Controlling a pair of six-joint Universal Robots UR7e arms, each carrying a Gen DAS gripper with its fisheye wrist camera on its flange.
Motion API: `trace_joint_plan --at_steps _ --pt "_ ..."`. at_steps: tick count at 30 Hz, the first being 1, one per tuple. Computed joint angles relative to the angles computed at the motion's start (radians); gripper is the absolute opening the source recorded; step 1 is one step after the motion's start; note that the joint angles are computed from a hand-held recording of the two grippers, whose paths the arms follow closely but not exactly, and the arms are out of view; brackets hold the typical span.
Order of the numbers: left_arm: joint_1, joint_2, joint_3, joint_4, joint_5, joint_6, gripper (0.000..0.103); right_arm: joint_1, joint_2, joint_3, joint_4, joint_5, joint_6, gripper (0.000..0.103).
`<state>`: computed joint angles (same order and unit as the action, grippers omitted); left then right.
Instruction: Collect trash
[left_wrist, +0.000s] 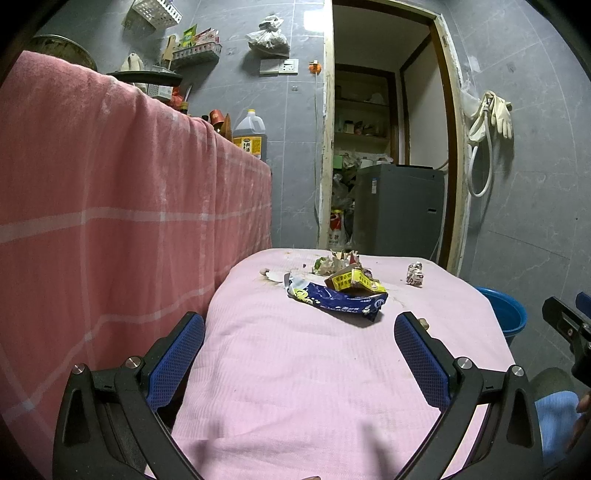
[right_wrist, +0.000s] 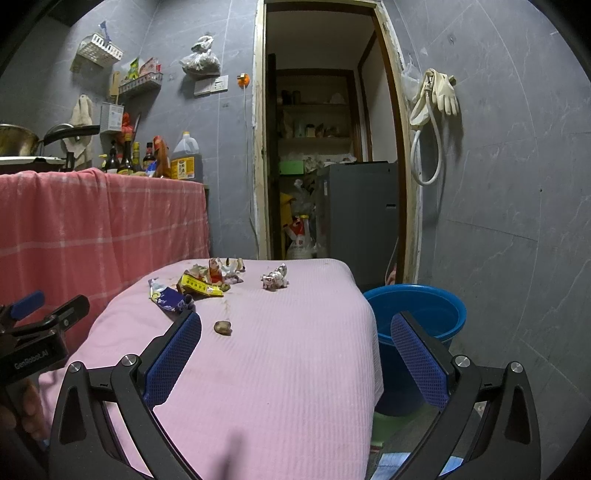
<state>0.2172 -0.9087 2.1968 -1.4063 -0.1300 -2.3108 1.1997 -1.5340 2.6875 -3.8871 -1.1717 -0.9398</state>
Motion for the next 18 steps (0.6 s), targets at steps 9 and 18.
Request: trace_joint_plan --at_steps 9,18 --pt "0.000 0.000 0.002 -0.010 0.000 0.007 0.101 0.000 0.000 0.001 0.001 -0.002 0.002 0.103" --pt "0.000 0.001 -0.001 -0.004 -0.001 0.002 0.101 0.001 0.000 0.000 0.002 -0.004 0.004 0.103"
